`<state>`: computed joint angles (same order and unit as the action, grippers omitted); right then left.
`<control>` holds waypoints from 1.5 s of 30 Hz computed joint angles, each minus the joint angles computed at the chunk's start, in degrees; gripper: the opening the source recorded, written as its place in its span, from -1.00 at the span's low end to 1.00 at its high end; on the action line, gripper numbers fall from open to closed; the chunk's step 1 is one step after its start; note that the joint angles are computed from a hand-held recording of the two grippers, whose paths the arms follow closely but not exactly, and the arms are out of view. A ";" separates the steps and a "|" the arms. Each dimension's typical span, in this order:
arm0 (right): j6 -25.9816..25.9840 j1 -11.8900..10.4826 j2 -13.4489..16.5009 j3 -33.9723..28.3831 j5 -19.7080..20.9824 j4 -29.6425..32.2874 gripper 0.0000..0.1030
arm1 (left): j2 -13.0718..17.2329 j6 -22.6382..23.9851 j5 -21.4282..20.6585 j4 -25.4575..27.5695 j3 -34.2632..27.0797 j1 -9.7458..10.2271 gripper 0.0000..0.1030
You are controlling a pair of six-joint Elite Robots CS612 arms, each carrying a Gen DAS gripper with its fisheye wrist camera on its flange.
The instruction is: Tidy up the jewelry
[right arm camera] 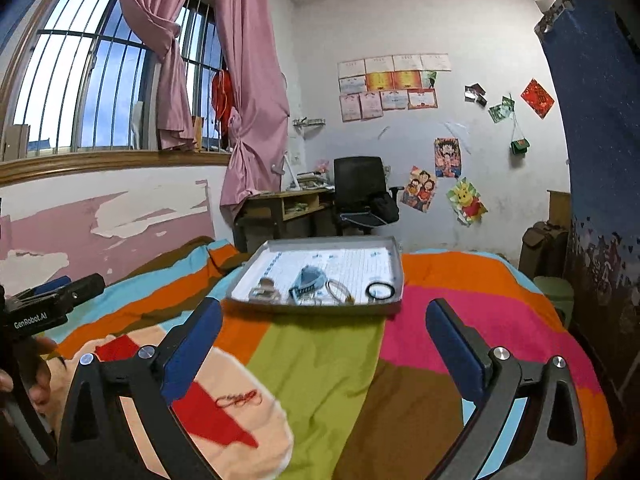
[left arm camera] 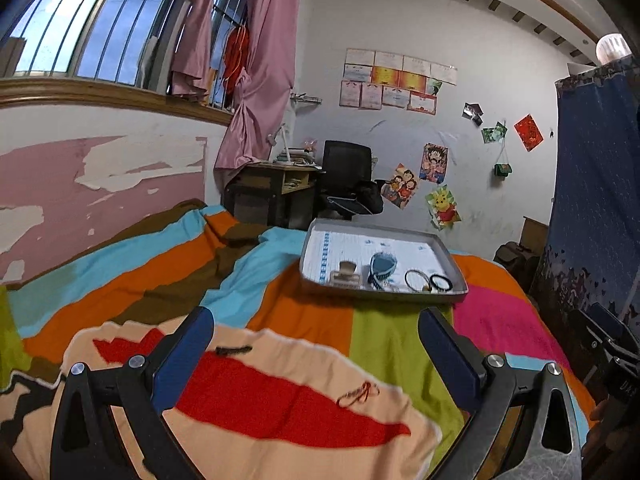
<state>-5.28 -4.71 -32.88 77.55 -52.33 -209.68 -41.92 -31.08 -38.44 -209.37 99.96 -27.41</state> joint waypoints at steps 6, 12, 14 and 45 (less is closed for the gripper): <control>-2.12 -0.26 -1.75 4.70 -0.53 0.87 0.94 | -0.25 -3.31 0.59 0.42 2.61 -1.31 1.00; -4.42 -0.25 -2.54 7.50 -1.10 1.94 0.94 | -0.15 -3.50 1.90 -0.11 3.73 -2.16 1.00; -4.59 -0.30 -2.54 7.72 -1.42 2.59 0.94 | -0.06 -3.17 2.95 0.91 3.68 -2.45 1.00; -8.87 1.87 -1.05 7.16 -2.82 6.27 0.97 | -1.99 -18.78 3.11 17.61 4.68 -1.24 1.00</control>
